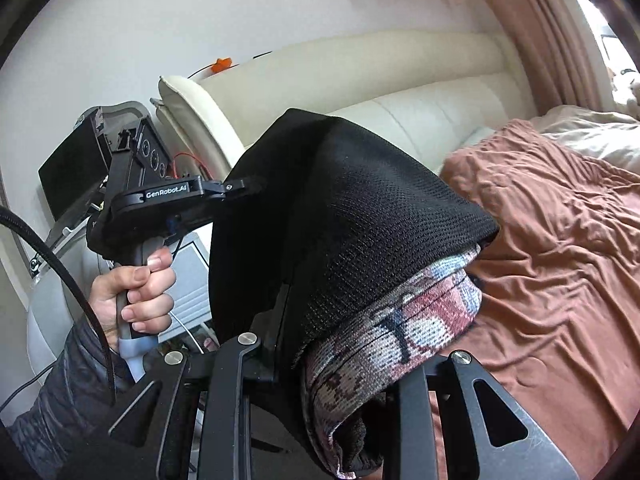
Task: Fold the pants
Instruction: 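Carry the folded black shorts with both tools toward the bed's headboard corner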
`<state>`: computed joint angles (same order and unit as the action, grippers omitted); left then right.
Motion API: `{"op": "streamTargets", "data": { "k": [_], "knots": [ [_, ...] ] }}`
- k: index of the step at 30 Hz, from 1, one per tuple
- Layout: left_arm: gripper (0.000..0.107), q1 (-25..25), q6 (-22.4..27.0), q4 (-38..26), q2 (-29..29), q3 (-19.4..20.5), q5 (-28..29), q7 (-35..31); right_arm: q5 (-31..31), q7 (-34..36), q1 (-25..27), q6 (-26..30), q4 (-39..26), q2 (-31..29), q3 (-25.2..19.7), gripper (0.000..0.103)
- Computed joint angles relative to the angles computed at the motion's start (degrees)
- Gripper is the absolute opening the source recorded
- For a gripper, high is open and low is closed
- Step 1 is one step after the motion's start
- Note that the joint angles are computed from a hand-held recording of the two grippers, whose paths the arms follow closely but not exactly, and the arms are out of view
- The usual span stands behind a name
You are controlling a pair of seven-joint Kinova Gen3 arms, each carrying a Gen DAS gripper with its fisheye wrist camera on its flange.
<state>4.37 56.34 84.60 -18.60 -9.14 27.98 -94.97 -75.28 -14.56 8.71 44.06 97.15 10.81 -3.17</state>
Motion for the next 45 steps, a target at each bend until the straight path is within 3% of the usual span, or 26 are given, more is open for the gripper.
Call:
{"op": "streamTargets", "data": {
  "k": [15, 25, 33, 37, 40, 41, 43, 45],
  "knots": [
    [0.008, -6.05, -0.41, -1.42, 5.89, 0.76, -5.39, 0.97, 5.20, -6.87, -2.81, -3.84, -8.95, 10.28, -6.52, 0.022],
    [0.008, -9.21, -4.75, -2.08, 15.79, 5.28, -9.30, 3.28, 16.05, -19.99, -2.90, -2.62, -22.02, 21.70, -8.74, 0.022],
    [0.008, -8.53, -3.00, -9.71, 25.71, 8.70, -18.33, 11.79, 22.89, -31.55, -1.49, 2.84, -37.26, 32.78, -10.65, 0.022],
    [0.008, -6.61, -2.32, -13.17, 30.45, 9.40, -23.22, 15.31, 26.54, -35.70, -0.30, 2.94, -41.20, 36.47, -13.08, 0.023],
    [0.010, -4.96, 2.60, -17.56, 34.45, 9.51, -26.18, 17.85, 28.32, -42.69, -0.93, 6.97, -46.55, 39.95, -11.41, 0.031],
    [0.015, -4.31, 4.19, -18.78, 35.47, 9.28, -27.41, 19.04, 29.10, -45.02, -0.56, 9.30, -48.81, 41.57, -11.88, 0.035],
    [0.028, -4.19, 4.59, -18.64, 35.53, 9.13, -28.12, 19.95, 29.02, -46.88, 1.34, 12.76, -51.55, 44.36, -14.54, 0.055],
    [0.058, -4.22, 3.40, -17.19, 34.22, 8.83, -28.69, 20.95, 27.66, -47.19, 2.76, 13.59, -52.13, 45.90, -16.49, 0.061]
  ]
}}
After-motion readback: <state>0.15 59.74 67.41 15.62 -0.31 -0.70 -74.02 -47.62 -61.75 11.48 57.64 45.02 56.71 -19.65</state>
